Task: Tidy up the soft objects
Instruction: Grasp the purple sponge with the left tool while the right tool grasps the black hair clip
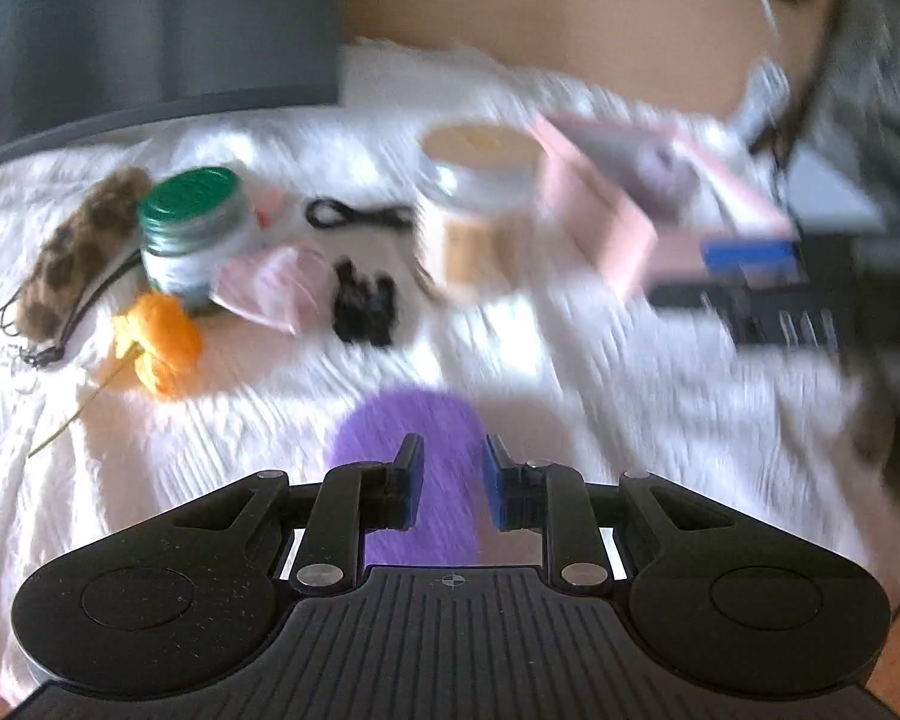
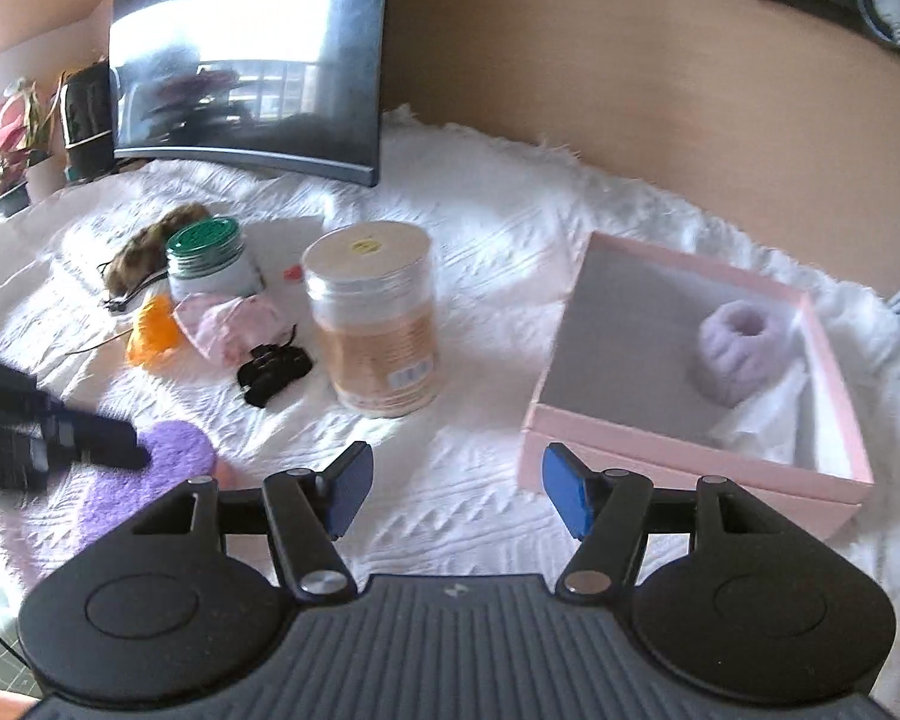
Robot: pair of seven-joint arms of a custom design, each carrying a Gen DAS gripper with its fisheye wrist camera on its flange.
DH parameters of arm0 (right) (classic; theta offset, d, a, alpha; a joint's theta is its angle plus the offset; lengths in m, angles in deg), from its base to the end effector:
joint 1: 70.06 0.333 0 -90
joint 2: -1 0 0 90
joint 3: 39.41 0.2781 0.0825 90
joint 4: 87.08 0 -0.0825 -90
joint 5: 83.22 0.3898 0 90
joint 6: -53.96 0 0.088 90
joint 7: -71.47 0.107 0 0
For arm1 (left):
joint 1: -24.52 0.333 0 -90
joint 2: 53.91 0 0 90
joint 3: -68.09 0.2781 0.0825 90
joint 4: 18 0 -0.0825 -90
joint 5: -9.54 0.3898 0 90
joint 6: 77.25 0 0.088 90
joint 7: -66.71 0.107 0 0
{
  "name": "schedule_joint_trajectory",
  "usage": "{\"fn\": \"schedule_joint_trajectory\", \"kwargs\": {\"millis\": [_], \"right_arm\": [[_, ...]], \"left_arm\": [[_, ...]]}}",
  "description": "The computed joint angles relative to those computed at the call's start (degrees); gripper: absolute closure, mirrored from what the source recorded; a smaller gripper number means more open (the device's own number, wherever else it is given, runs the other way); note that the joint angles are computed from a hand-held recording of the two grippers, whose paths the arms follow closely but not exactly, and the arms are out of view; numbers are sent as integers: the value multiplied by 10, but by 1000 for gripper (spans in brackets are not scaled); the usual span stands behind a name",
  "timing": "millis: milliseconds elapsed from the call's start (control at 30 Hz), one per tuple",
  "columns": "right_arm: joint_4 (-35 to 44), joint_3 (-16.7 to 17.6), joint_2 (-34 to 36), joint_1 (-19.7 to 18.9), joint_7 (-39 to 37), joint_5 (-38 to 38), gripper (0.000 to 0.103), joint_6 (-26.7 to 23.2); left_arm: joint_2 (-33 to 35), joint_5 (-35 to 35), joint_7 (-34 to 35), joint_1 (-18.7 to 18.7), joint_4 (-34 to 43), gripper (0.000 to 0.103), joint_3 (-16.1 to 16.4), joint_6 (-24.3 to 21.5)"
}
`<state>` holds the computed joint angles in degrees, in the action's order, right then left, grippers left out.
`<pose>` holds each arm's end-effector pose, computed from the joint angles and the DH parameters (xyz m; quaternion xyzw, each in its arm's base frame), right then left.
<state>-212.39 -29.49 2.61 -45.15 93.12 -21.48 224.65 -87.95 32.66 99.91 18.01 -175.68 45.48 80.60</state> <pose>0.5006 0.2733 0.3948 -0.8409 0.3454 -0.1544 0.3869 0.3626 -0.2081 0.4003 -0.7128 0.6145 -0.2368 0.2415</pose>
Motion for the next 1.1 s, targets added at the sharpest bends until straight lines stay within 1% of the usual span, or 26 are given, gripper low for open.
{"fn": "schedule_joint_trajectory", "kwargs": {"millis": [33,67,100,133,167,200,233,267,300,367,400,500,533,567,600,633,667,733,767,833,933,1100], "right_arm": [[-1,1,0,1,3,-6,40,0],[-2,1,1,1,5,-11,40,2],[-5,1,0,2,11,-17,40,4],[-6,0,-2,2,20,-26,40,3],[-9,-1,-3,1,30,-35,40,1],[-11,-3,-3,1,43,-48,40,0],[-17,-5,-9,-1,54,-57,40,-3],[-20,-6,-10,-2,65,-67,40,-4],[-24,-8,-11,-2,77,-79,40,-5],[-28,-11,-11,-3,95,-98,40,-5],[-29,-12,-10,-4,102,-106,40,-6],[-35,-15,-11,-7,131,-136,40,-6],[-37,-16,-11,-8,142,-148,40,-5],[-37,-16,-10,-9,146,-153,40,-6],[-38,-17,-11,-10,150,-159,40,-7],[-37,-17,-10,-11,153,-164,40,-8],[-37,-17,-9,-12,157,-170,40,-9],[-36,-16,-9,-13,155,-171,40,-11],[-36,-16,-9,-13,150,-168,40,-12],[-36,-16,-11,-13,146,-166,40,-16],[-38,-15,-11,-12,150,-174,40,-16],[-39,-15,-14,-9,139,-166,40,-17]], "left_arm": [[9,-6,11,-10,3,78,5,-7],[18,-4,14,-11,7,75,2,-10],[12,15,-1,2,1,75,-17,-5],[18,26,-1,6,9,75,-24,-14],[22,33,-1,6,13,72,-25,-17],[27,35,-1,4,16,63,-22,-13],[32,36,0,1,15,58,-16,-2],[35,37,3,-2,12,47,-10,11],[39,36,6,-5,11,39,-7,20],[45,38,8,-4,13,31,-9,30],[51,43,1,2,17,30,-17,32],[45,65,-34,22,24,32,-42,18],[41,77,-49,31,29,33,-54,-4],[39,91,-64,40,39,34,-67,-39],[43,102,-74,42,49,36,-71,-75],[50,105,-82,41,56,35,-67,-103],[53,97,-86,32,52,29,-50,-102],[55,71,-91,9,39,30,-10,-80],[61,62,-88,2,39,32,1,-79],[74,59,-89,-1,44,32,6,-83],[81,65,-108,1,43,32,8,-69],[79,61,-113,-2,35,32,20,-52]]}}
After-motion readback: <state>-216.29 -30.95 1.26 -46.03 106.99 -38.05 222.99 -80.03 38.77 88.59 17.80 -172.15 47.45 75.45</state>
